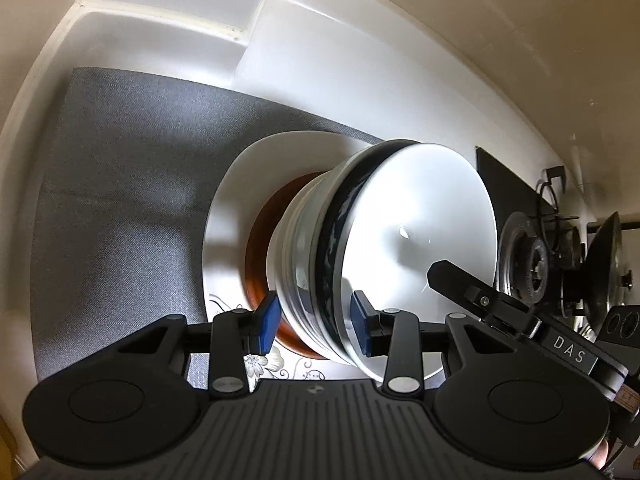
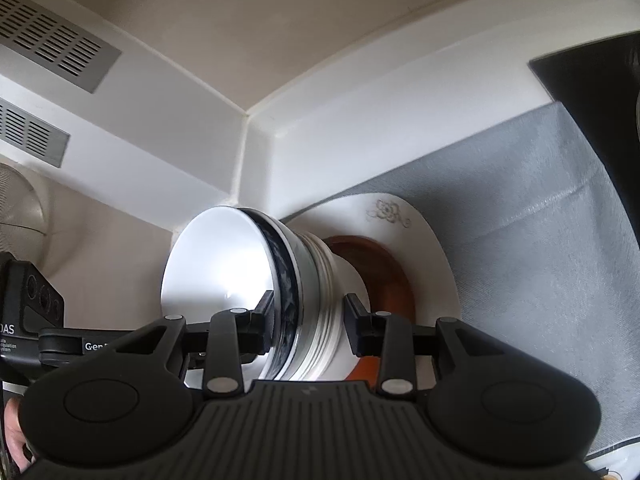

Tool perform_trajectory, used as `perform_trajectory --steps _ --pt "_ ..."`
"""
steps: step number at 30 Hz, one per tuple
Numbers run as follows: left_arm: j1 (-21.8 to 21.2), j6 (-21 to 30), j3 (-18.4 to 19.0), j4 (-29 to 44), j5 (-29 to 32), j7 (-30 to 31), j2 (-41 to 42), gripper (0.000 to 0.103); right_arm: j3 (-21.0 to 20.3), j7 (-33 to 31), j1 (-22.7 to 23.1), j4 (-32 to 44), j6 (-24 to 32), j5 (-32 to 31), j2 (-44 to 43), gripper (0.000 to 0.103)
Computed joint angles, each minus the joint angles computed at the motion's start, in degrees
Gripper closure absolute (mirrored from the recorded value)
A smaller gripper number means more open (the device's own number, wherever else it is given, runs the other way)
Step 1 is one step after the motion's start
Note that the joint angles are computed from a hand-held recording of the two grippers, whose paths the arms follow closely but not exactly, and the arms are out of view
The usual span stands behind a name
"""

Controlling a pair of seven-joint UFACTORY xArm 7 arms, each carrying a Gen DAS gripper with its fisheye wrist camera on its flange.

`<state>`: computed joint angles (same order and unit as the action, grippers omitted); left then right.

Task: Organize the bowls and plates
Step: 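Lower the bowl stack onto the brown plate and open the grippers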

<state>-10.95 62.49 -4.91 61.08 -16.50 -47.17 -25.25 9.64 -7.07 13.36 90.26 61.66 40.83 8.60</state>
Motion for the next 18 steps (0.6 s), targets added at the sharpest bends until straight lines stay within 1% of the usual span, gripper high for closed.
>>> perform_trajectory --steps 2,5,7,9,10,12,14,16,17,18 --pt "-0.11 -0.12 -0.48 -0.21 0.54 -0.16 -0.01 0.062 -0.01 -0.65 -0.15 -1.05 -0.48 0.62 -0.27 0.064" --pt "-0.34 -1.97 -1.43 -0.93 2.05 -0.02 0.39 0.062 -0.11 -1.54 -0.31 -2.24 -0.76 1.18 -0.44 0.064" --pt "-0.67 -2.93 -1.60 -1.73 2.02 -0.17 0.73 0.062 -0.22 -1.65 -0.34 -3.07 -0.71 0.94 -0.57 0.064" --pt "-0.91 -4.16 -2.08 -2.42 2.83 -0.14 0.90 0.063 -0.24 -2.91 -0.25 -4.40 -1.36 0.33 -1.22 0.066" --pt "-0.87 -4.95 -2.42 -1.62 3.52 -0.38 2.21 0.063 -0.25 -3.93 -0.23 -5.12 -1.74 0.33 -1.62 0.066" --pt "-1.00 -5.57 -3.26 -1.85 5.57 -0.73 1.80 0.063 -0.37 -5.60 -0.32 -5.95 -1.92 0.88 -2.01 0.066" --pt "-1.07 -6.52 -3.57 -2.49 6.25 -1.93 1.43 0.063 -0.58 -6.63 -0.60 -6.70 -2.04 2.47 -2.25 0.066" --pt "-1.04 -7.64 -4.12 -3.74 6.98 -3.83 0.29 0.063 -0.77 -6.28 -0.73 -7.12 -2.08 3.39 -2.47 0.064" --pt "-0.79 -7.90 -4.73 -3.99 8.00 -5.31 -0.28 0.063 -0.91 -5.36 -0.69 -7.52 -2.34 3.01 -2.98 0.061" --pt "-0.43 -7.80 -5.51 -4.11 9.52 -6.94 -1.17 0.059 -1.09 -4.34 -0.63 -8.08 -2.53 2.22 -3.79 0.054"
